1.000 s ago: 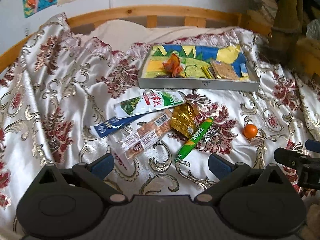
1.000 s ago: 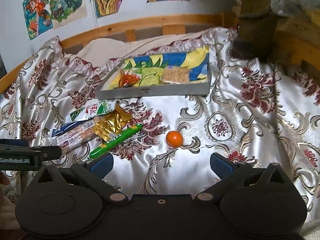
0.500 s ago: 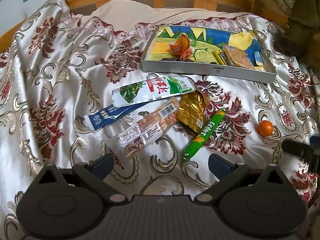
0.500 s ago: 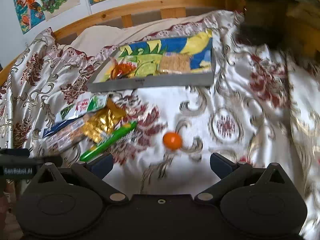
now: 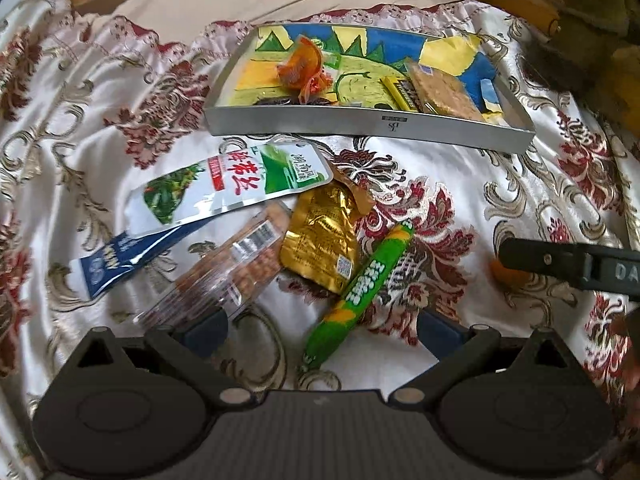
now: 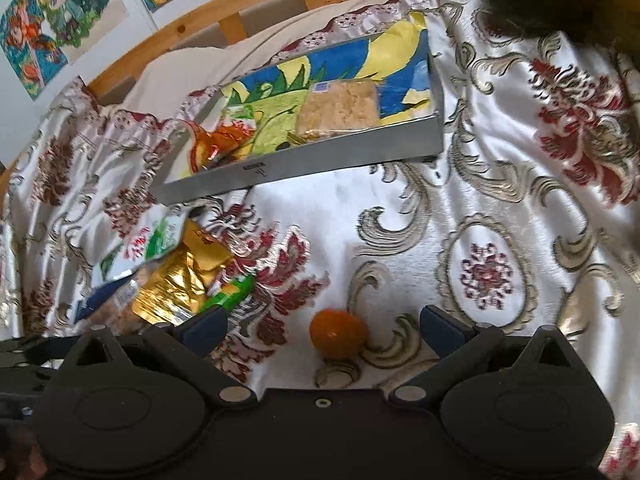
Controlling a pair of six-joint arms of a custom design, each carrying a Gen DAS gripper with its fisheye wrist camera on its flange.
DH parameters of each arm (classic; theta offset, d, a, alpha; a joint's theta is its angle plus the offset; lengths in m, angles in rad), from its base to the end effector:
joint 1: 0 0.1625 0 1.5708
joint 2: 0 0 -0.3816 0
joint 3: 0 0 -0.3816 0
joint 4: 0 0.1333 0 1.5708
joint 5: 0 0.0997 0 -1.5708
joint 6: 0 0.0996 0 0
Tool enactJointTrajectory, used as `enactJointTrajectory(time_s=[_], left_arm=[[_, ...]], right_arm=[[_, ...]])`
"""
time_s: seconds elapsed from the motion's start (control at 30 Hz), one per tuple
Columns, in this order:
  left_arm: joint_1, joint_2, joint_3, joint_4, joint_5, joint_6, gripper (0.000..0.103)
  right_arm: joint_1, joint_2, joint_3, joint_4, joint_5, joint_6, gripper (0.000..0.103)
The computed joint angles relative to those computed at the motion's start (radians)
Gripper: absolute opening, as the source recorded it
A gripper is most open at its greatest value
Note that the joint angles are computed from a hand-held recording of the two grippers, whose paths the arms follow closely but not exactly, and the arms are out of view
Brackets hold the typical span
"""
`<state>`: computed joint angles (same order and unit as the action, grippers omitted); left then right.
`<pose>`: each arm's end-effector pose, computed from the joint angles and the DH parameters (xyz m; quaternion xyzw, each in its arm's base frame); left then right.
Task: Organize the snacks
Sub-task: 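Close the right gripper on the mandarin while the left grasps the green stick snack, then carry the mandarin and green stick snack over the grey tray with both tools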
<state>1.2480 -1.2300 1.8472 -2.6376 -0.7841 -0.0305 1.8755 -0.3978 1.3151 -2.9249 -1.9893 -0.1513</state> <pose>0.0159 -0.5949 0.2813 0.0466 0.9032 -0.2683 0.3316 0.3023 -0.6520 -0.0329 0.1720 -0.9404 0.2269 0.1860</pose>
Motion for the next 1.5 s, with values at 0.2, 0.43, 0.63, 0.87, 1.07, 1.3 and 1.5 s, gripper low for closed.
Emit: enactJointTrajectory(time_s=[0.2, 0.43, 0.63, 0.87, 1.07, 1.3, 1.5], left_arm=[[0.041, 0.010, -0.015, -0.050, -0.139, 0.012, 0.098], [0.030, 0.023, 0.007, -0.086, -0.139, 0.122, 0.074], [0.044, 0.052, -0.014, -0.083, -0.126, 0.148, 0.045], [0.052, 0.043, -0.021, -0.050, -0.149, 0.122, 0.025], [0.067, -0.013, -0.004, 0.019, -0.302, -0.035, 0.018], [0.087, -0.055, 0.030, 0.014, -0.405, -0.120, 0.017], [0.115, -0.073, 0.049, -0.101, -0.537, -0.121, 0.018]], right_arm=[[-0.006, 0.013, 0.005, 0.000, -0.025, 0.075, 0.081], [0.005, 0.030, 0.013, -0.057, -0.025, -0.021, 0.060], [0.019, 0.069, -0.020, -0.057, -0.096, -0.108, 0.045], [0.018, 0.072, -0.016, -0.097, -0.104, -0.129, 0.034], [0.030, 0.063, 0.016, -0.168, -0.095, -0.192, 0.034], [0.044, 0.046, 0.060, -0.269, -0.081, -0.240, 0.034], [0.061, 0.045, 0.088, -0.392, -0.072, -0.336, 0.034]])
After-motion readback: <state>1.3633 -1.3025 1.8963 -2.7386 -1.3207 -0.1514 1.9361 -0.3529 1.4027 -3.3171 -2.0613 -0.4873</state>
